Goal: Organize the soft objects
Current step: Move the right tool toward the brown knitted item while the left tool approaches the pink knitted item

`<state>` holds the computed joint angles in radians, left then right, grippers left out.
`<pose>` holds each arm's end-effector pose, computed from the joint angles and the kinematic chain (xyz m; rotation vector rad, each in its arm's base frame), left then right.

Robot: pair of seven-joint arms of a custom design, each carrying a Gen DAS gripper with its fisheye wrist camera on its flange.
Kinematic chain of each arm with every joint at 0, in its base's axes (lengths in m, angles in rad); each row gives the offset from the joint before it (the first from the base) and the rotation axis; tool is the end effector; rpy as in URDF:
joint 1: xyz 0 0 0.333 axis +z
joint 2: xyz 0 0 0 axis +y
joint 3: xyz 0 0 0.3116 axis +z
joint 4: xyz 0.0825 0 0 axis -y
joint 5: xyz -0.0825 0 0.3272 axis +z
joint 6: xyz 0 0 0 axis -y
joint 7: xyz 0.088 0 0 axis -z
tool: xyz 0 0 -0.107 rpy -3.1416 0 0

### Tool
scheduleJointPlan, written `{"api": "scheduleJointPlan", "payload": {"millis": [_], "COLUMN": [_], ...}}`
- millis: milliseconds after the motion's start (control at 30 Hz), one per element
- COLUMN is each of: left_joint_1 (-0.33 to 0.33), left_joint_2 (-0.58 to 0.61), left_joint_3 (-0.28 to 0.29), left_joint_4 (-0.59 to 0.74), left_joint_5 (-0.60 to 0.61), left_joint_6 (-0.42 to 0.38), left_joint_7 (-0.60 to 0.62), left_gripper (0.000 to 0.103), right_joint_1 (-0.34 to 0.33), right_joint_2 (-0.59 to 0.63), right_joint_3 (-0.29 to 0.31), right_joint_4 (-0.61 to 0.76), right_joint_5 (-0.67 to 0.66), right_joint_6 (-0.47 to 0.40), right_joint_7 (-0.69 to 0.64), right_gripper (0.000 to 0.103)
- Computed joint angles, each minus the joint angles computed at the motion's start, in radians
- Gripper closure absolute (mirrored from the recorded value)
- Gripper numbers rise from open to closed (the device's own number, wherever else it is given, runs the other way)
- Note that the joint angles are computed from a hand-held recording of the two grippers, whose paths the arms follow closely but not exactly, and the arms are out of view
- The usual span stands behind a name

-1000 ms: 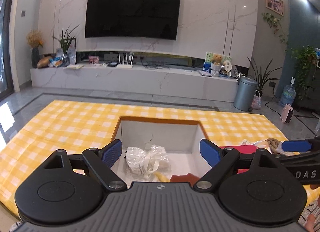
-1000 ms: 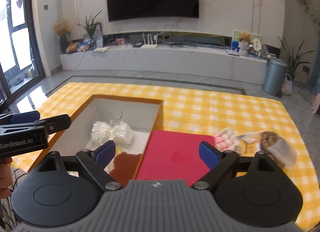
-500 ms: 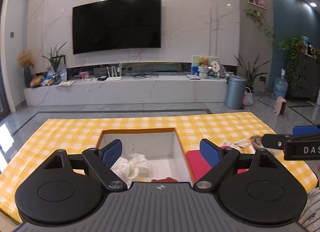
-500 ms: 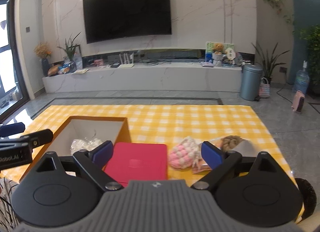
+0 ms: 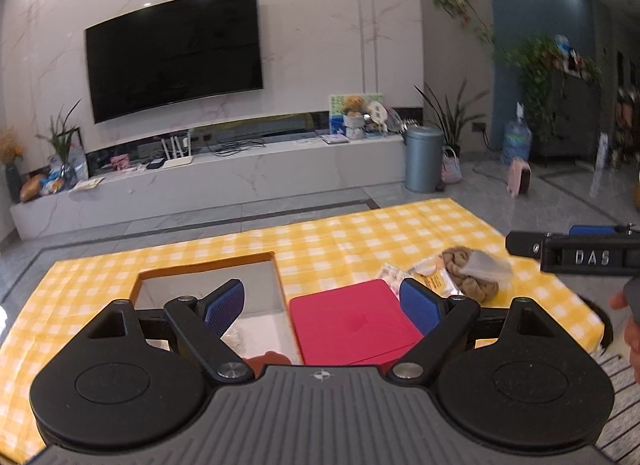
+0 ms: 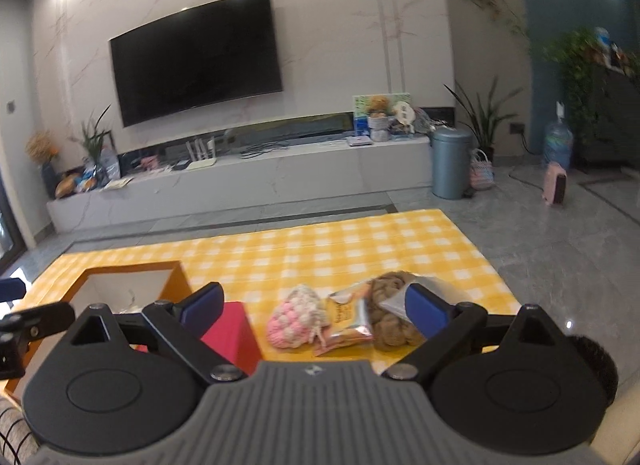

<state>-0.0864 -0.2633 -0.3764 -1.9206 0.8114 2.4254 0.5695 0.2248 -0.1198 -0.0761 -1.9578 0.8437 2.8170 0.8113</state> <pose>0.4146 -0.2352 0.6849 -1.5965 1.4649 -0.7654 0.5158 0.0375 0.6423 -1.6414 1.2994 -0.5894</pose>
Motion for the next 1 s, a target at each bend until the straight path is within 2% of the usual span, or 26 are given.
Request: {"api": "scheduleJointPlan", "payload": {"millis": [167,300,433,567,767,1000], "left_joint_1": [-0.037,-0.079,-0.12,-0.161,-0.181,-0.225], "left_joint_2": [0.093,0.157,0.247,0.332,0.416,0.52], "left_joint_3": [-0.004,0.039,0.083,0.128,0.173,0.22], "left_joint_4": [0.082,0.115,0.201,0.302,0.39,0.548], "left_joint_5": [0.014,0.007,-0.084,-0.159,-0.378,-0.414], "left_joint_6": [-0.063,-0.004,-0.012,-0.051,-0.013,-0.113], "left_joint_7": [0.048,0.09,0.155,0.204,0.385,0.481], "left_gripper": [0.001,0.001,0.001,0.001,0.001,0.001], "right_joint_1": [-0.046,-0.091,-0.141,-0.165,-0.205,-0.243], "right_joint_2": [0.075,0.141,0.215,0.291,0.367,0.43], "right_joint_3": [0.008,0.028,0.07,0.084,0.121,0.189], "right_joint_4": [0.029,0.066,0.121,0.164,0.205,0.253], "right_joint_5": [-0.065,-0.066,0.03,-0.114,-0.235,-0.314], "right_joint_6": [0.014,0.001,-0.022,-0.033,-0.016,0.044], "right_joint_7": [0.12,0.181,0.177,0.31,0.433,0.475], "right_gripper": [0.008,0.007,0.007,0.007,0.007,0.008]}}
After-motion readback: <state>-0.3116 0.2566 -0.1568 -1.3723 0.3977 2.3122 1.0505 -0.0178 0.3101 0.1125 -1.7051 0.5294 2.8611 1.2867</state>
